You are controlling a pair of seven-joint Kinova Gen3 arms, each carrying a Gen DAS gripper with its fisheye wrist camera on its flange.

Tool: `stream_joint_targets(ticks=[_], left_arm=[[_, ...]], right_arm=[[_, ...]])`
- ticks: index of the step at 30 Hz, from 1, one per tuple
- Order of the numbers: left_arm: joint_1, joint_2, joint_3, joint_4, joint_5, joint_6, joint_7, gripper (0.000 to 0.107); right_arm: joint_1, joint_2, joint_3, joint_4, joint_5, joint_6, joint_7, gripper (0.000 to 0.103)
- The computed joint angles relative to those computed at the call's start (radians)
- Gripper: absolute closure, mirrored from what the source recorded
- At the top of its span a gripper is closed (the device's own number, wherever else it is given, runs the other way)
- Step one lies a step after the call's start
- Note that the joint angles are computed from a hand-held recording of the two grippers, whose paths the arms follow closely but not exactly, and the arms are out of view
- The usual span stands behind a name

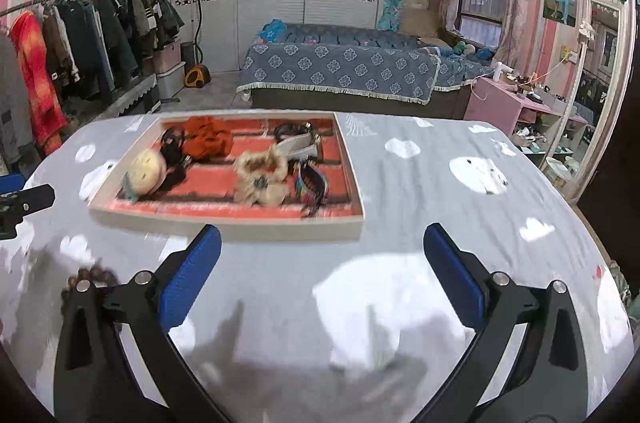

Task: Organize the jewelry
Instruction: 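Grasp the wooden bead bracelet with the left tool while the right tool grasps the teardrop pendant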

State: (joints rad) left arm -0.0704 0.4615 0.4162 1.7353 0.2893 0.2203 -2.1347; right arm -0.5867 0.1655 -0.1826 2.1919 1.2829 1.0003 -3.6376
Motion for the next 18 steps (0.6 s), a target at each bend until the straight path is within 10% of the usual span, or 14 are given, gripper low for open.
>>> stream_joint_targets(ticks=[18], left_arm=[[-0.149, -0.032, 0.144, 0.281, -0.118, -0.26, 0.105, 0.009]], right_arm=[[-0.125, 0.03, -0.064, 0.111, -0.008, -0.033, -0.275, 0.004]])
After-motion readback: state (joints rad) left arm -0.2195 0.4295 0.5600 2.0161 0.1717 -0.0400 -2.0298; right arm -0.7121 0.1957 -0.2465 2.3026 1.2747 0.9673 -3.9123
